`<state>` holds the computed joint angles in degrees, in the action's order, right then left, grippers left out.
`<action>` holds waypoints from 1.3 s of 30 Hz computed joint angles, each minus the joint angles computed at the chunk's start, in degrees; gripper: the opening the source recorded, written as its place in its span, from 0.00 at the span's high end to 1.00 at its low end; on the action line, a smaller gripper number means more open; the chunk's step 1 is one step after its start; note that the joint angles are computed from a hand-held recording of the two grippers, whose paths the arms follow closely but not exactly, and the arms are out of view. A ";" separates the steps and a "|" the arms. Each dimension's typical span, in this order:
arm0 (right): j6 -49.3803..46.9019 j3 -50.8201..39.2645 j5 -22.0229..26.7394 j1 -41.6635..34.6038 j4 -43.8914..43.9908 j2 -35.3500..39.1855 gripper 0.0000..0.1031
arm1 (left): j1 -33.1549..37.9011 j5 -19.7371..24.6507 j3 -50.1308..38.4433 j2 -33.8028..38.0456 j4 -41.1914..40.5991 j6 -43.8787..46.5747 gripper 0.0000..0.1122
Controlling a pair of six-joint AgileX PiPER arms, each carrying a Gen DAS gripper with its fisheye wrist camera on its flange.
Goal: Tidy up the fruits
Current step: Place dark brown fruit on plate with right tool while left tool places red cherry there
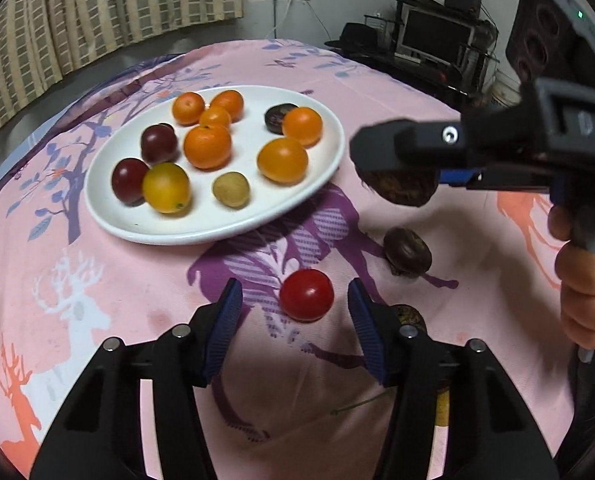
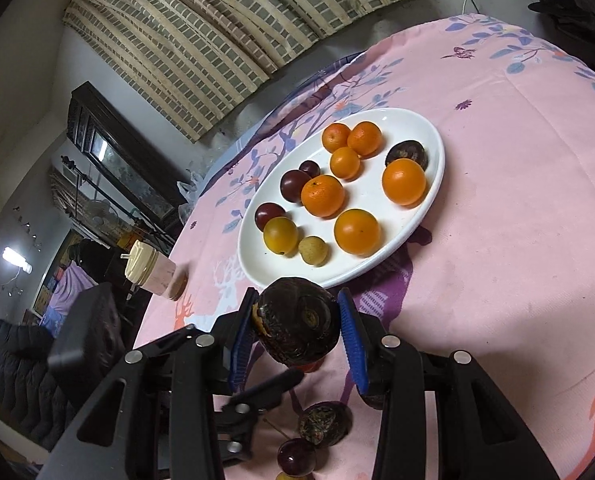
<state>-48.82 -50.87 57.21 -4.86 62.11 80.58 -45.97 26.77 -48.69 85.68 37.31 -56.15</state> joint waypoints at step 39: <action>9.13 -11.27 -26.61 13.51 -10.19 8.96 0.49 | 12.24 5.06 -11.54 5.24 20.20 -23.98 0.24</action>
